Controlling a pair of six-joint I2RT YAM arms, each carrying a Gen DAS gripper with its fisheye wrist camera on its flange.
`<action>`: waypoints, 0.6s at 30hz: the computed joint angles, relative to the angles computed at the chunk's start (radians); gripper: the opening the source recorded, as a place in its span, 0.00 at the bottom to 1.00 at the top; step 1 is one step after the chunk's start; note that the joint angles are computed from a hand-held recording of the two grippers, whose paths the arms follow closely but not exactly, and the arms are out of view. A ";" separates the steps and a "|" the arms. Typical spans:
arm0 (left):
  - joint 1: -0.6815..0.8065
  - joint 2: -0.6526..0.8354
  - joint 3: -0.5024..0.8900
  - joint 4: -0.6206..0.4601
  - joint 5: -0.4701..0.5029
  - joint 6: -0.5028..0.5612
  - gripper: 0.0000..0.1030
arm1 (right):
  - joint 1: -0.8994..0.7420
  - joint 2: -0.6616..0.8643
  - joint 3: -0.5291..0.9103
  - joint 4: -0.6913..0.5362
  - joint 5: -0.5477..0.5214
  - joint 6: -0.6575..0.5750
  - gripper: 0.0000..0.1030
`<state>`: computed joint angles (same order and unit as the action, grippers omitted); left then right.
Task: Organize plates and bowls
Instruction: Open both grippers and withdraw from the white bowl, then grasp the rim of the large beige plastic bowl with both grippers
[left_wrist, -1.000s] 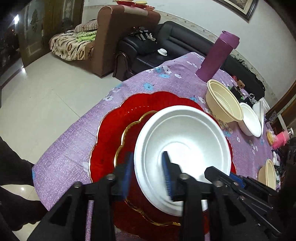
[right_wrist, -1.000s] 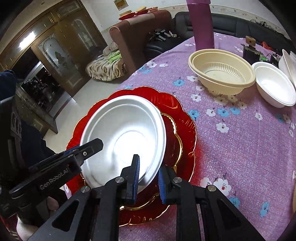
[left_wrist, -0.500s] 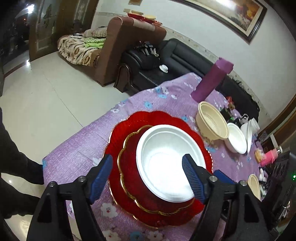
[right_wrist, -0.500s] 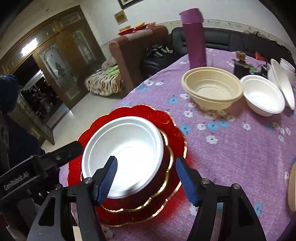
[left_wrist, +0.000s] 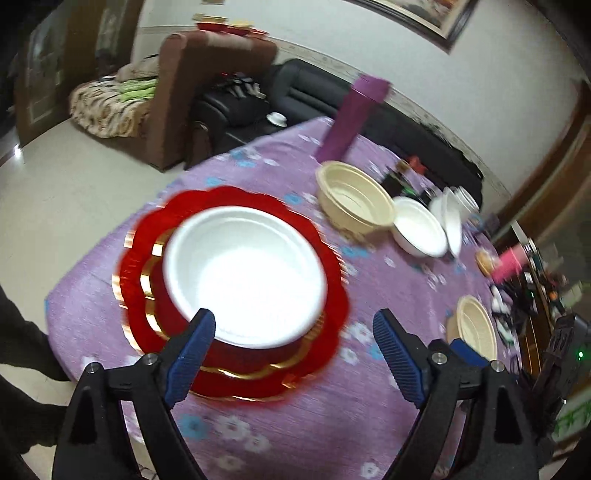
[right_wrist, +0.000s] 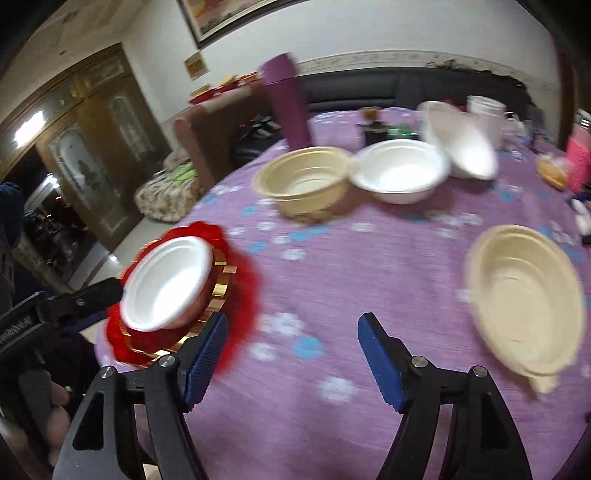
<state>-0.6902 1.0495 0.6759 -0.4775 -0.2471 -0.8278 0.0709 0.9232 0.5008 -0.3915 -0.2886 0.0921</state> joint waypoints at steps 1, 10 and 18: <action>-0.026 0.021 0.014 0.002 -0.007 -0.005 0.84 | -0.074 -0.019 -0.004 -0.023 -0.024 -0.045 0.75; -0.185 0.283 0.178 0.044 -0.007 0.005 0.84 | -0.678 0.045 0.046 0.005 -0.165 -0.317 0.78; -0.263 0.589 0.427 0.025 0.046 0.039 0.84 | -0.865 0.314 0.109 0.130 -0.216 -0.338 0.79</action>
